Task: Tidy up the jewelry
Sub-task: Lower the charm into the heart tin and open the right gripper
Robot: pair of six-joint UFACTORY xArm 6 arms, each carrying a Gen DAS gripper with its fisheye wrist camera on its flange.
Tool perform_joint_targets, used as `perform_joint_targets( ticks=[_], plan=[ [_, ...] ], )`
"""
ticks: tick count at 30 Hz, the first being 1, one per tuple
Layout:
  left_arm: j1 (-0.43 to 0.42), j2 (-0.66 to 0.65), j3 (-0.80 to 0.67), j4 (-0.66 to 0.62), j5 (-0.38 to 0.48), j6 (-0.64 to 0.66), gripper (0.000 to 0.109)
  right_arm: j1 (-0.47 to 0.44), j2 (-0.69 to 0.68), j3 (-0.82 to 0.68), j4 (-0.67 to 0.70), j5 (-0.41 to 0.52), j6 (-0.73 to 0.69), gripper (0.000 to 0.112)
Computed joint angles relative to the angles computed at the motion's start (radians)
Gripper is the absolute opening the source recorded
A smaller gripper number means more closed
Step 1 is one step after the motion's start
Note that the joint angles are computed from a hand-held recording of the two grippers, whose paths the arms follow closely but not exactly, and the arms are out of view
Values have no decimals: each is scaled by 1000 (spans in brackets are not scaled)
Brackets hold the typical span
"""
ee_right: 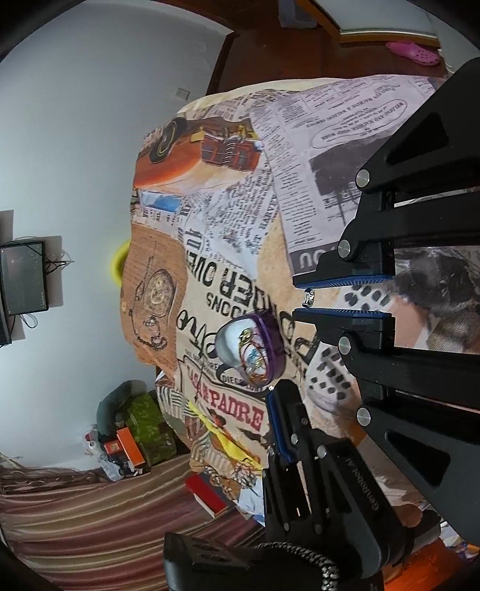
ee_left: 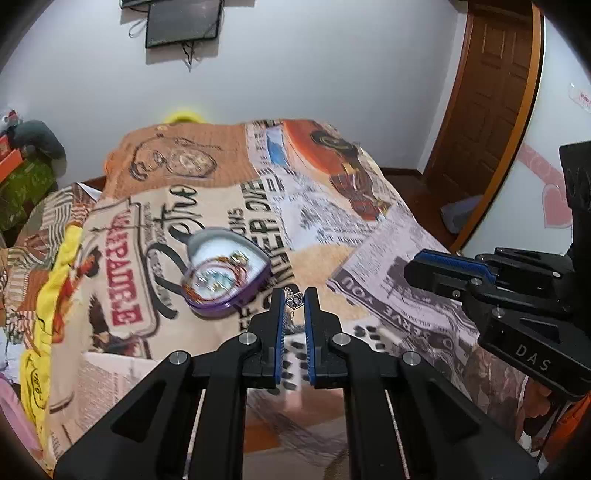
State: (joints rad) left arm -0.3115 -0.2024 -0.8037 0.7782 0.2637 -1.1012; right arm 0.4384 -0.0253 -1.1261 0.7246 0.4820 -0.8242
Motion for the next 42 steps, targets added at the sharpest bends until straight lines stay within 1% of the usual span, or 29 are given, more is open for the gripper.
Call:
perform_joint_targets(
  ticks=[10,19,22,26,34,39,42],
  plan=[
    [75,-40,0,52,-25,-19,8,34,43,-77,24,-11,-10,10],
    [132,13,-31,45,-54,23,8,61,136,-179,6,-13,19,10],
    [150,46,-39,8,-71,59,8,68,185,-231,-20,2,50,10],
    [170,93,-47,-84,-104,146,8,68,244,-298,-30,44,77,10],
    [178,191,-82,-247,-136,310,8,64,385,-474,-77,151,153,10],
    [181,236,-104,-317,-148,388,8,75,448,-551,-130,182,185,10],
    [184,254,-112,-337,-152,412,8,82,475,-581,-159,195,199,10]
  ],
)
